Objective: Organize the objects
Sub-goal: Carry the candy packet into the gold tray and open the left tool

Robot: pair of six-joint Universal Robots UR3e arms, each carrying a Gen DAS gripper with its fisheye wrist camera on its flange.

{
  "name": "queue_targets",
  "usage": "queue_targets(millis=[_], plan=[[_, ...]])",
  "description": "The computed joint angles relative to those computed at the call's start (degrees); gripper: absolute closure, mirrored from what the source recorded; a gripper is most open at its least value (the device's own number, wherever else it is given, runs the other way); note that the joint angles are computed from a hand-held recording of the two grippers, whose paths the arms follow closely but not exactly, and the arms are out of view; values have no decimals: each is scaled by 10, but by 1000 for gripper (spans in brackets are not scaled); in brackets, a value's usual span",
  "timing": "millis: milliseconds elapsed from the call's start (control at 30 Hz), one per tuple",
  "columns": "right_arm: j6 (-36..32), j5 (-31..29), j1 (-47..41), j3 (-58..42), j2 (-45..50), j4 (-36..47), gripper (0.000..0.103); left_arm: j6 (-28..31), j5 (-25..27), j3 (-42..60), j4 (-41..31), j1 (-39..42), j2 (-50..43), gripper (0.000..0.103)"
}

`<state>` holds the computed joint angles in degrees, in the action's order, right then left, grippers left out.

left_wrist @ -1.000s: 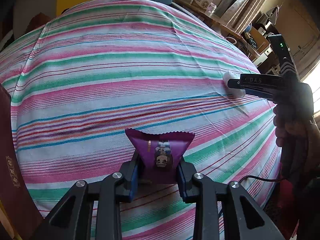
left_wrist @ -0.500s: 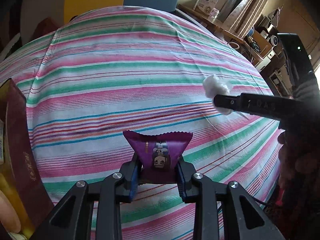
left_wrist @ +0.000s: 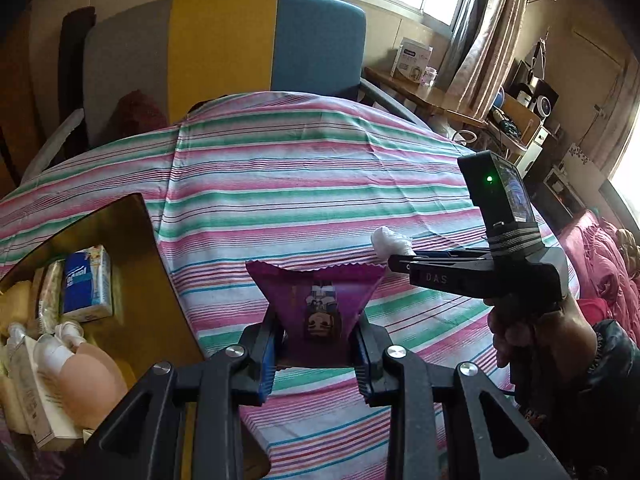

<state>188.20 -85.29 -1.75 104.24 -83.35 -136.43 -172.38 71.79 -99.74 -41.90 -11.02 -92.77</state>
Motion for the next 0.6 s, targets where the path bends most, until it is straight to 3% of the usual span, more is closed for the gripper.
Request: queue_targets(millis=[433, 600], plan=[[-2, -19, 11, -4, 11, -7, 71, 40, -20, -87, -10, 78, 108, 72], [-5, -25, 15, -10, 18, -6, 71, 65, -61, -117, -48, 133, 148, 72]])
